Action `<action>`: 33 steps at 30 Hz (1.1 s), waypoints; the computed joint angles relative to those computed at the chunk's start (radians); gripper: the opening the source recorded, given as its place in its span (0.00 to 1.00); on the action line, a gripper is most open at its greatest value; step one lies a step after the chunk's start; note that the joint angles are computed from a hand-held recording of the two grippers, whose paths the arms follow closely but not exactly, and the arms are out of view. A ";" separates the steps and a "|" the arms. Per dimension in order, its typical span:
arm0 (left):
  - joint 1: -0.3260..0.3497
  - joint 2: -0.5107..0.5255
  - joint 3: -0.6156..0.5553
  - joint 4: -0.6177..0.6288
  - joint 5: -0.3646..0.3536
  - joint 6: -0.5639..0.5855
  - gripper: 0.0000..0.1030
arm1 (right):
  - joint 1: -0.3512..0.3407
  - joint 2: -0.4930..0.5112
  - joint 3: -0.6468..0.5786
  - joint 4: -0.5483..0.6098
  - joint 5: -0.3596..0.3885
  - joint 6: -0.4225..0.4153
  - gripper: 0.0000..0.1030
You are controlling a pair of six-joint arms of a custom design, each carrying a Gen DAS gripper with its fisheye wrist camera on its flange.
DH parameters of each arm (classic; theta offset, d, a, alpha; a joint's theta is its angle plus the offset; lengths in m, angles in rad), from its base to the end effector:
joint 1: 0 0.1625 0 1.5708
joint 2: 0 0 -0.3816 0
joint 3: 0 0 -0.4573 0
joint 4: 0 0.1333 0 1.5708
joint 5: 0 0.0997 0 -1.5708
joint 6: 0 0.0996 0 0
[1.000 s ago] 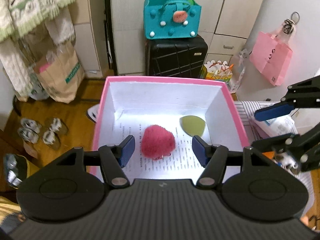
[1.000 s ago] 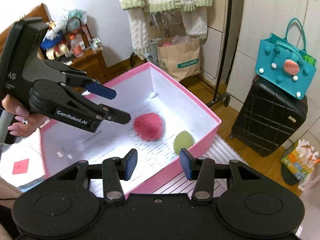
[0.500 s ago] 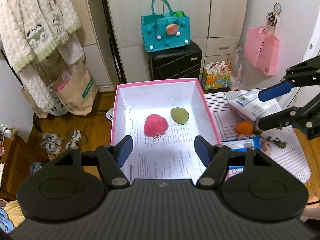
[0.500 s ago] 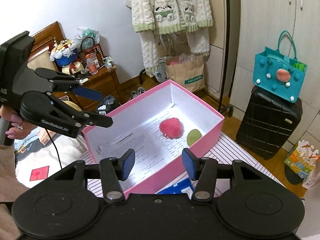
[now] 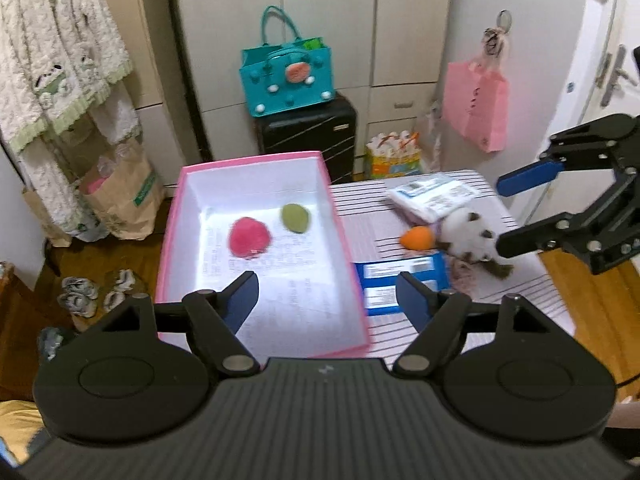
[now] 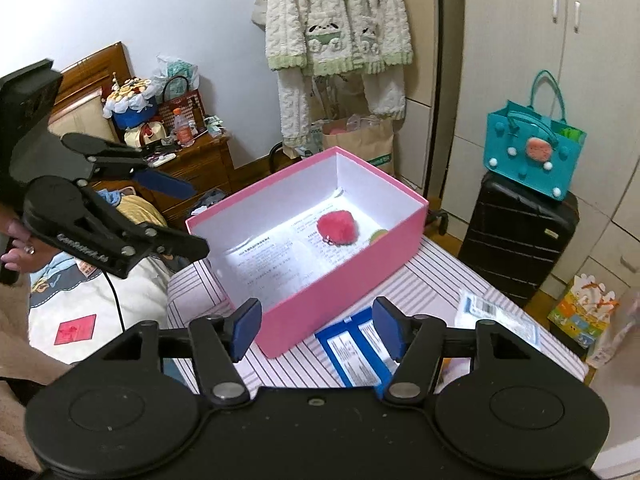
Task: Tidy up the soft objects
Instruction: 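Move the left tool back to the blue wet-wipes pack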
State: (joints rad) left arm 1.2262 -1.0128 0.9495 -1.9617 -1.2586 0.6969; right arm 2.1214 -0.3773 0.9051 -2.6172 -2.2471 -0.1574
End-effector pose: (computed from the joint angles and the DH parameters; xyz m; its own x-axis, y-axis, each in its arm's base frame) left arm -0.1125 -0.7986 0.4737 -0.5269 0.6921 -0.4933 0.8369 0.5236 -0.1593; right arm 0.5182 -0.7085 0.0547 -0.7455 -0.2579 0.6146 -0.5784 0.7085 -0.4043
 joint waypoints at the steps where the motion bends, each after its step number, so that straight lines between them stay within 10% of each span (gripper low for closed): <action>1: 0.000 -0.015 0.025 -0.003 -0.014 0.000 0.74 | -0.001 -0.018 0.033 -0.021 0.003 0.001 0.67; 17: -0.006 -0.170 0.424 -0.230 -0.145 0.134 0.75 | -0.065 -0.146 0.339 -0.211 0.021 0.090 0.71; 28: 0.053 -0.093 0.466 -0.251 -0.240 -0.046 0.76 | -0.125 -0.148 0.427 -0.428 0.080 0.086 0.71; 33: 0.055 -0.075 0.548 -0.504 -0.196 -0.134 0.76 | -0.161 -0.130 0.414 -0.455 0.134 0.116 0.71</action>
State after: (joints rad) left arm 1.2814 -1.0880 1.4973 -2.4661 -1.4545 0.5629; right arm 1.9607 -0.5070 1.3190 -3.0719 -2.1129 -0.0414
